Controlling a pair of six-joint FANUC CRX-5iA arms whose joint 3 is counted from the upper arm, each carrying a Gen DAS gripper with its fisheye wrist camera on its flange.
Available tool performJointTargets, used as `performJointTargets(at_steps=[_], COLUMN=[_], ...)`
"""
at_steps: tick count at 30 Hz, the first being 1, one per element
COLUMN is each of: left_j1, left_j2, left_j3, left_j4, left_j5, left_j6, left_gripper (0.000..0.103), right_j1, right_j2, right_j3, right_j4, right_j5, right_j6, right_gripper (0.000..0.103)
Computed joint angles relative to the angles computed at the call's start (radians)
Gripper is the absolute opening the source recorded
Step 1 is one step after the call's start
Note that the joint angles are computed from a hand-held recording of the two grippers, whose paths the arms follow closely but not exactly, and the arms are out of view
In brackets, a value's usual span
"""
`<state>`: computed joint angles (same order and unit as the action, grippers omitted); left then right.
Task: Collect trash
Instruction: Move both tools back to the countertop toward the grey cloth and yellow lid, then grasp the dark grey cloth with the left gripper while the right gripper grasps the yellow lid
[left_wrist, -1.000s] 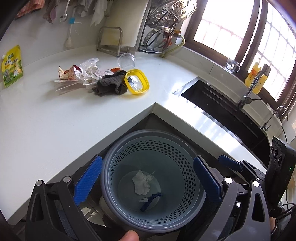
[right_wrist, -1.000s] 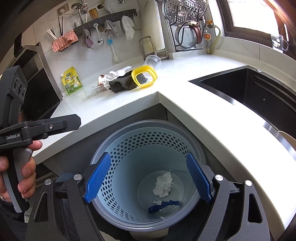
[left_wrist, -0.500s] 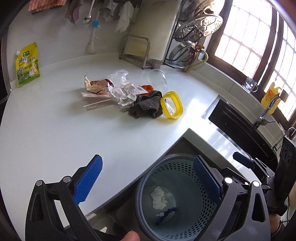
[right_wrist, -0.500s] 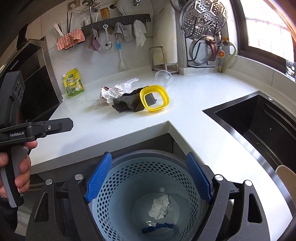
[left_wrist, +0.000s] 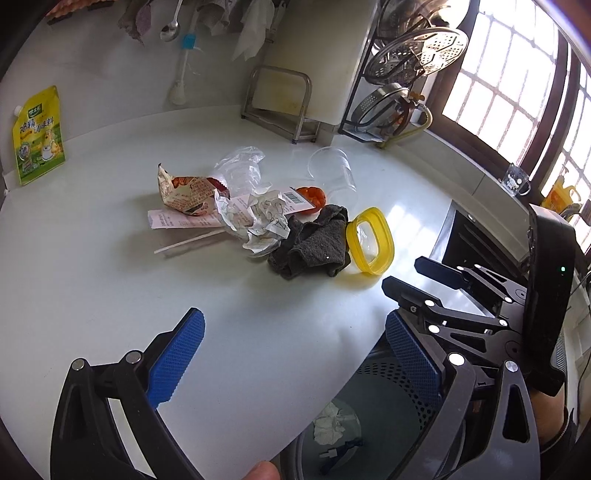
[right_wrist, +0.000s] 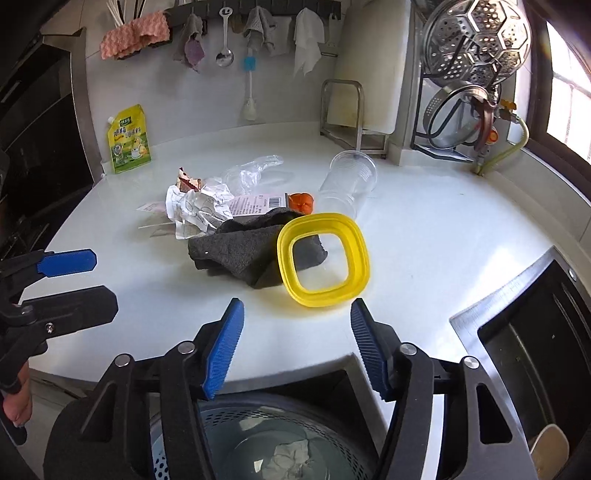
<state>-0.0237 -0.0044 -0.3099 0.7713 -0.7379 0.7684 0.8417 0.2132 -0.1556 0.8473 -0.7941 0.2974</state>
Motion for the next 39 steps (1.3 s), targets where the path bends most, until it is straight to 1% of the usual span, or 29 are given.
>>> performJointTargets(at_steps=[3,4,6,8,10,12,14,18,22,27,28,29,30,32,33,36,38,39], left_j1=[0.002,0.002,0.002,-0.002,-0.009,-0.019,-0.03,-0.061,-0.102,-0.144,-0.149,-0.152,-0.154,-0.159,-0.161,-0.16,-0.162,-0.163], left_j2=[0.018,0.024,0.037,0.047,0.055,0.06,0.068,0.087,0.098,0.112,0.124,0.14,0.157,0.19,0.201,0.226,0.234,0.236], left_j3=[0.011,0.016,0.025,0.034,0.041,0.045,0.052,0.068,0.088,0.108,0.12,0.147,0.177,0.23,0.246,0.287,0.298,0.3], left_j4=[-0.005,-0.008,-0.018,-0.027,-0.031,-0.032,-0.028,-0.034,-0.044,-0.01,-0.012,-0.055,-0.099,-0.173,-0.198,-0.263,-0.286,-0.294], left_j5=[0.003,0.003,0.001,-0.002,-0.003,0.001,0.004,0.012,0.035,0.072,0.076,0.072,0.061,0.041,0.037,0.02,0.018,0.018], left_j6=[0.005,0.008,0.016,0.021,0.021,0.02,0.021,0.034,0.044,0.0,-0.003,0.03,0.061,0.102,0.116,0.171,0.181,0.178], left_gripper=[0.096,0.096,0.096,0.096,0.096,0.096,0.096,0.096,0.096,0.095,0.094,0.091,0.079,0.068,0.066,0.066,0.059,0.045], right_j1=[-0.018,-0.023,-0.034,-0.046,-0.051,-0.055,-0.061,-0.077,-0.089,-0.101,-0.106,-0.11,-0.115,-0.125,-0.13,-0.139,-0.143,-0.145], right_j2=[0.047,0.06,0.083,0.099,0.107,0.103,0.085,0.013,-0.064,-0.119,-0.126,-0.132,-0.135,-0.145,-0.149,-0.16,-0.165,-0.167], right_j3=[0.056,0.07,0.096,0.111,0.112,0.098,0.075,-0.024,-0.117,-0.194,-0.207,-0.217,-0.224,-0.242,-0.25,-0.27,-0.278,-0.282], right_j4=[-0.033,-0.045,-0.068,-0.094,-0.091,-0.066,-0.058,0.035,0.109,0.174,0.191,0.205,0.218,0.241,0.25,0.28,0.294,0.301], right_j5=[-0.01,-0.011,-0.013,-0.008,-0.005,0.003,0.028,0.1,0.155,0.208,0.22,0.228,0.236,0.254,0.26,0.272,0.278,0.281], right_j6=[0.063,0.081,0.112,0.131,0.131,0.114,0.095,-0.031,-0.139,-0.223,-0.244,-0.262,-0.276,-0.306,-0.317,-0.348,-0.366,-0.377], right_gripper=[0.053,0.051,0.043,0.041,0.04,0.027,0.009,0.004,0.003,0.003,0.003,0.003,0.003,0.003,0.003,0.003,0.003,0.003])
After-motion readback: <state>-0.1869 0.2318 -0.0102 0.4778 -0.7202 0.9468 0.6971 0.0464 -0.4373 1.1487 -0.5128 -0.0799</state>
